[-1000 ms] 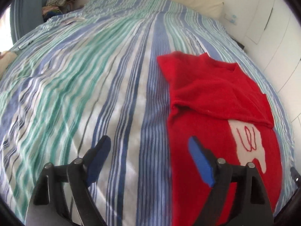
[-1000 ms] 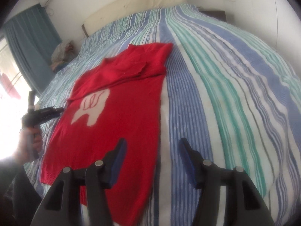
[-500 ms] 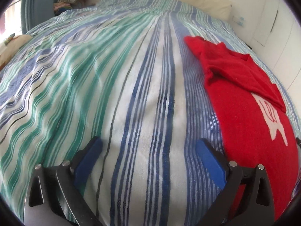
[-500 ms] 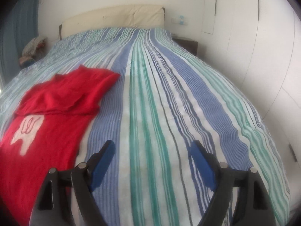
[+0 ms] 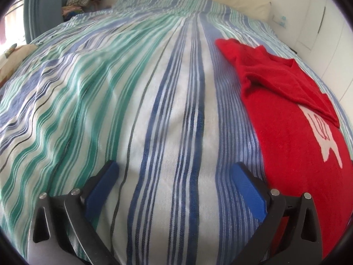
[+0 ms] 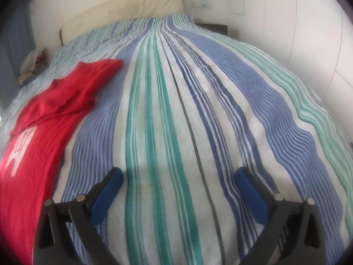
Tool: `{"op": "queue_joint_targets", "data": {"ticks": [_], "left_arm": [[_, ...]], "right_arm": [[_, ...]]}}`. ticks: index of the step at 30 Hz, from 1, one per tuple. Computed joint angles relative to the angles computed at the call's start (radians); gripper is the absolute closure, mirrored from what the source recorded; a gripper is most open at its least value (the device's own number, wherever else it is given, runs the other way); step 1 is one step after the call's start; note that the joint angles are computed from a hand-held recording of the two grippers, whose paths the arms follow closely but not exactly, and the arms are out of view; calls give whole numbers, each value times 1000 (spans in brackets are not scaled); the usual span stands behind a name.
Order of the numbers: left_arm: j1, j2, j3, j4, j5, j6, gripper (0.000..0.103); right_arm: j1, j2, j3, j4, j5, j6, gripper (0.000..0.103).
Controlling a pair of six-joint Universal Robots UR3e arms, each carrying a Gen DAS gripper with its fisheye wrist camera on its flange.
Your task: Fold small clothes
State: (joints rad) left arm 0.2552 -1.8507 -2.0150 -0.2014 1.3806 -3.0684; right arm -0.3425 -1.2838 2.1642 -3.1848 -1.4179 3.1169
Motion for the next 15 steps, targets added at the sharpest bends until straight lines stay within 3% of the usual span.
{"op": "queue_joint_targets", "data": {"ticks": [15], "left_arm": [[0, 0, 0, 0, 0, 0, 1]], "right_arm": [[-2, -2, 3, -2, 3, 0, 2]]}}
